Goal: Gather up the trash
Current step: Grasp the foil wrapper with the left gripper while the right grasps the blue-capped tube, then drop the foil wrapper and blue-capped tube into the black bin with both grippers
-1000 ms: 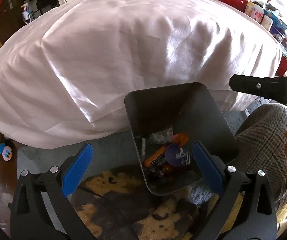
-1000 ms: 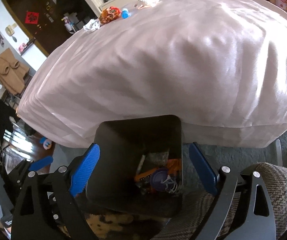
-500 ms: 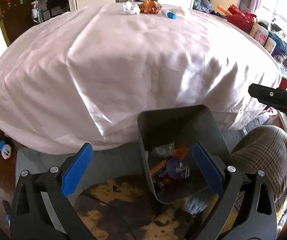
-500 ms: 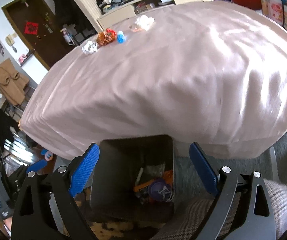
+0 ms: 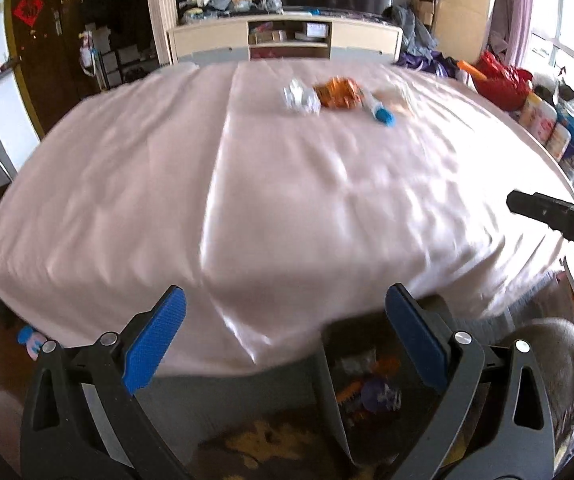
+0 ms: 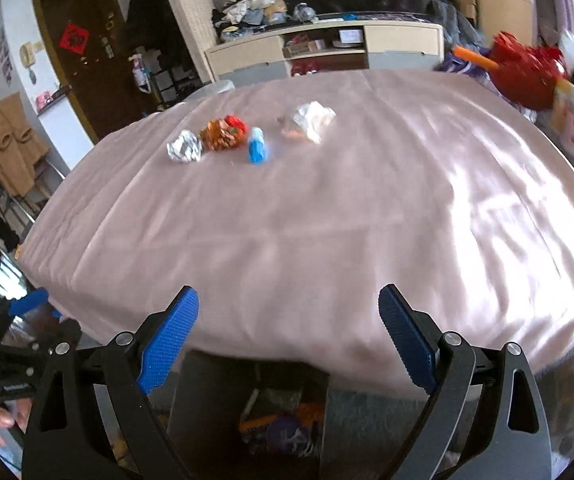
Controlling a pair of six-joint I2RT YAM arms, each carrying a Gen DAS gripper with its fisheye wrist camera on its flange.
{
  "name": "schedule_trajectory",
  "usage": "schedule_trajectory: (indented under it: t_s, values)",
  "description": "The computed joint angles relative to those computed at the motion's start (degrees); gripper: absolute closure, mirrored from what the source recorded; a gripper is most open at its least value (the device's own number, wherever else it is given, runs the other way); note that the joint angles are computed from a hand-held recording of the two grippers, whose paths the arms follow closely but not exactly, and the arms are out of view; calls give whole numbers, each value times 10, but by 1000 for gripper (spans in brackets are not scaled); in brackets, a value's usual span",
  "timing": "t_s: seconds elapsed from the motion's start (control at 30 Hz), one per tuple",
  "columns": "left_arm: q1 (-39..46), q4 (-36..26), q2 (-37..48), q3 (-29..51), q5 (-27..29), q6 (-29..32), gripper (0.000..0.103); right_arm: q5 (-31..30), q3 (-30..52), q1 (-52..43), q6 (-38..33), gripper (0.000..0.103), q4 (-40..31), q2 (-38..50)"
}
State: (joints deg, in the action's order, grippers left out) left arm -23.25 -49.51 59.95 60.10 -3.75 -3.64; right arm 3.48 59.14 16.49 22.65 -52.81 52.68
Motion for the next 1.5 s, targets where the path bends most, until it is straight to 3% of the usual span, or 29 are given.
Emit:
schedule_trajectory:
  t_s: [0.43,0.5,0.6,0.7,0.83,0.9,0.97,1.17,1.27,1.33,1.5]
  values:
    - [60,47,213,184,50,39,8,-65,156,-58,-41,13,72,247]
    - [63,49,243,207,51,44,8,-62,185,-56,-51,33,74,289]
    - [62,52,284,237,51,56,9,-67,220,-52,-63,52,76,339]
    - [57,53,322,269,54,62,14,-64,251,-48,-71,63,74,381]
    - [54,45,382,325,72,62,18,-43,276,-40,-80,69,83,414]
    - [52,40,418,363,78,60,20,-35,290,-40,-88,82,82,429]
    - [48,34,452,398,77,57,22,-31,302,-41,-96,83,83,440]
    - [40,16,524,480,76,55,36,-57,288,-56,-115,83,93,432]
    - [37,6,544,506,81,62,52,-62,281,-59,-121,83,92,423]
    - [37,2,549,510,90,66,67,-72,270,-64,-124,83,94,413]
    - [34,19,514,468,98,67,81,-88,237,-69,-124,83,89,376]
